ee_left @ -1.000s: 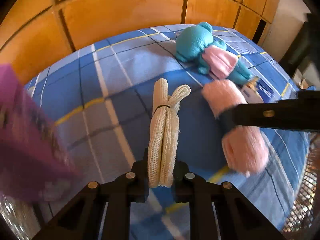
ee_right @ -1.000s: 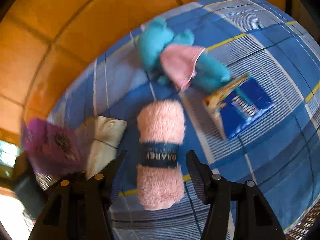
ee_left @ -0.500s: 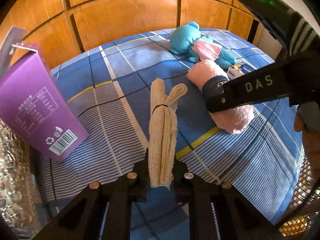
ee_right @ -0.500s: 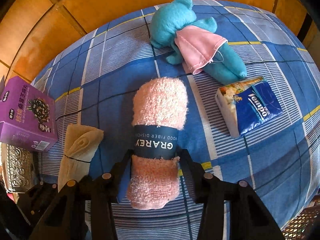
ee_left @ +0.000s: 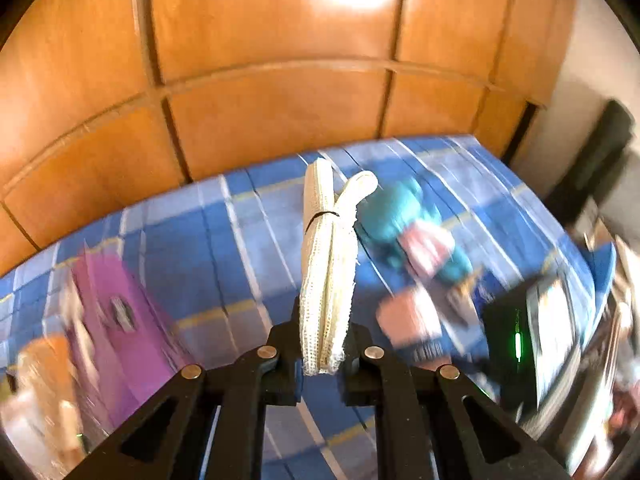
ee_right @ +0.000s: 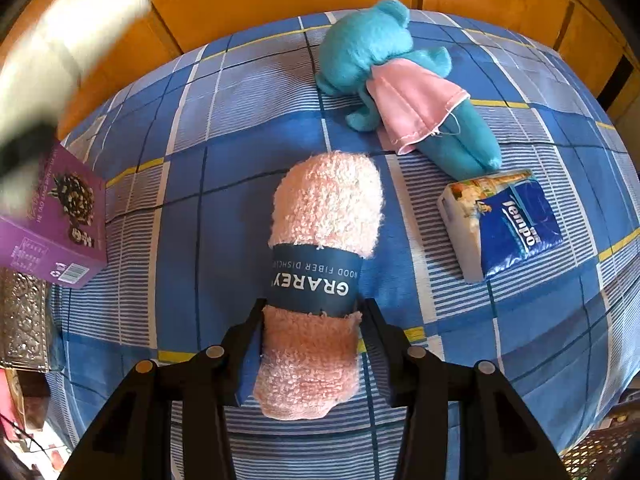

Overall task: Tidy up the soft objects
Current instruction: 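Carry the beige mesh scrubber over the gold tray with the left gripper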

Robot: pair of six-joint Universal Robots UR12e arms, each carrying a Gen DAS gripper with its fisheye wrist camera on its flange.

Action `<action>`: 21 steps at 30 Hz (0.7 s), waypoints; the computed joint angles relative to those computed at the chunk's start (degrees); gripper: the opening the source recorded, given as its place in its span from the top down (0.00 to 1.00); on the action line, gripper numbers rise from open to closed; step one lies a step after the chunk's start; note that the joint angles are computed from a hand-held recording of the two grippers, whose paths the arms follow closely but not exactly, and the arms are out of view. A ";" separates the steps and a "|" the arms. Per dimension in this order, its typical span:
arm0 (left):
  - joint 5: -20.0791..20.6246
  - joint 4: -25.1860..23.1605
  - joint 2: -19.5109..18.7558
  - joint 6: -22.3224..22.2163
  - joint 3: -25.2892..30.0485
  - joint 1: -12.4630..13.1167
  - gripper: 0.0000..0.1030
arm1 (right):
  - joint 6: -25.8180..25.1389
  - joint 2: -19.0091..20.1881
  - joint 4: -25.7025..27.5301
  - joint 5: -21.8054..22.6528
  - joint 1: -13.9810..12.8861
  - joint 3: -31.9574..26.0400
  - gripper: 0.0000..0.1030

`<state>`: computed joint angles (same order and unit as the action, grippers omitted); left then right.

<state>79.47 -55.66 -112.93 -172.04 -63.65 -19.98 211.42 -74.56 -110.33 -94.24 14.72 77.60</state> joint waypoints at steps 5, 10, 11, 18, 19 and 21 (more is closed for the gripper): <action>3.88 -2.27 -3.44 -4.00 7.66 1.26 0.89 | -0.87 0.36 0.20 -0.42 0.08 -0.35 0.55; 8.17 -1.60 -4.39 -7.91 10.99 4.52 0.89 | -2.10 0.55 0.34 -1.82 0.60 -0.52 0.55; 9.27 -1.47 -4.36 -8.35 11.26 5.22 0.89 | -2.42 0.67 0.46 -2.15 0.71 -0.65 0.55; 16.06 -0.30 -1.73 -11.22 7.59 10.82 0.88 | -4.29 1.20 1.01 -3.72 1.17 -1.30 0.55; 16.61 0.32 -0.58 -11.44 5.59 11.92 0.88 | -4.46 1.32 1.19 -3.92 1.29 -1.46 0.55; 16.95 1.43 1.48 -12.10 2.04 13.63 0.88 | -4.75 1.49 1.43 -4.28 1.46 -1.67 0.55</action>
